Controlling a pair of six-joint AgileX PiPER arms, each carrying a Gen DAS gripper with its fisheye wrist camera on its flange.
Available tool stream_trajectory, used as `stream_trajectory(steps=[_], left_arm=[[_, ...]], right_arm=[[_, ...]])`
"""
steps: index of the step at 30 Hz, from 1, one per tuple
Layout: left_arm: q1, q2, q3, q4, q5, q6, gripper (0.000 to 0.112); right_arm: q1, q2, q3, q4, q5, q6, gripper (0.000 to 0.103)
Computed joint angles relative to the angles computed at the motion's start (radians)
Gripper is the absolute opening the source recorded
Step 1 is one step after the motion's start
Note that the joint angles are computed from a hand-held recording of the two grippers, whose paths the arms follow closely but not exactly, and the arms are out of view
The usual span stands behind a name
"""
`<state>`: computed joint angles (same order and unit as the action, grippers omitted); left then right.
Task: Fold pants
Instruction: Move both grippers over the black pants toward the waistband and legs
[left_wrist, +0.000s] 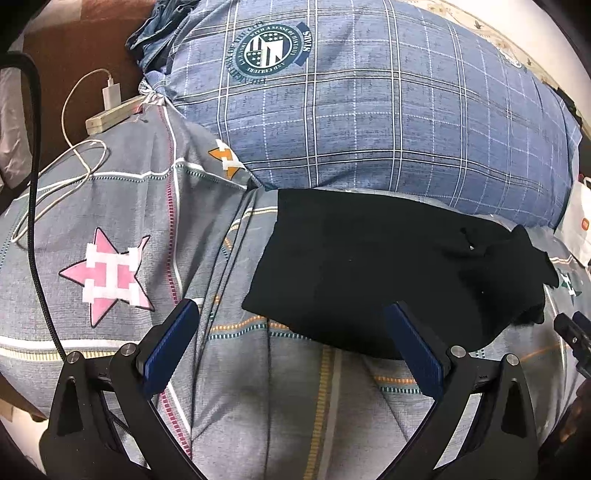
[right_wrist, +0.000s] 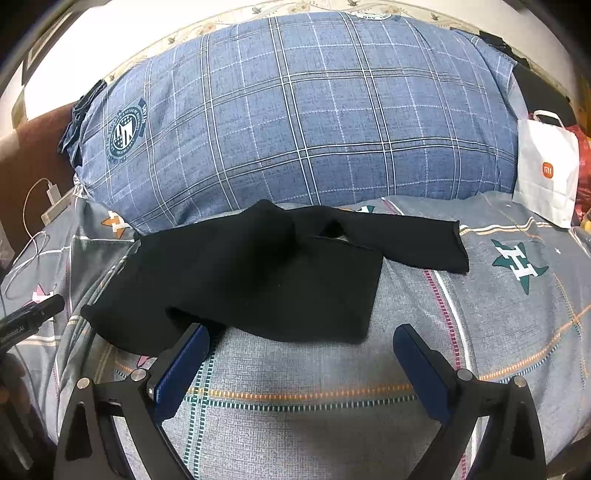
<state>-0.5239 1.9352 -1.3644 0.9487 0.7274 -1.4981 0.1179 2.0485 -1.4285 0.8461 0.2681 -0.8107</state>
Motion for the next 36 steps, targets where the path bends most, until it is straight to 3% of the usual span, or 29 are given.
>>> stream_trajectory(steps=[8,10,13,19,23,28,36], left_arm=[[0.000,0.024,-0.023,-0.019,-0.011,0.009,0.102],[0.004,0.024,-0.016,-0.032,-0.028,0.013,0.102],[0.021,0.019,0.012,-0.057,-0.076,0.008,0.102],[0.067,0.048,0.052,-0.152,-0.158,0.028,0.102],[0.086,0.062,0.051,-0.159,-0.180,0.012,0.102],[0.095,0.080,0.016,-0.169,-0.175,0.038,0.102],[0.132,0.154,-0.086,-0.287,-0.186,0.160,0.102]], right_arm=[[-0.021,0.016,0.002,0.133,0.001,-0.118,0.100],[-0.030,0.021,-0.006,0.101,0.017,-0.089,0.099],[-0.060,0.047,-0.043,0.085,0.084,-0.057,0.087],[-0.142,0.140,-0.137,0.087,0.158,0.040,0.078],[-0.165,0.206,-0.256,-0.052,0.233,0.216,0.074],[-0.167,0.229,-0.284,0.053,0.192,0.095,0.074],[-0.144,0.345,-0.496,-0.166,0.251,0.302,0.074]])
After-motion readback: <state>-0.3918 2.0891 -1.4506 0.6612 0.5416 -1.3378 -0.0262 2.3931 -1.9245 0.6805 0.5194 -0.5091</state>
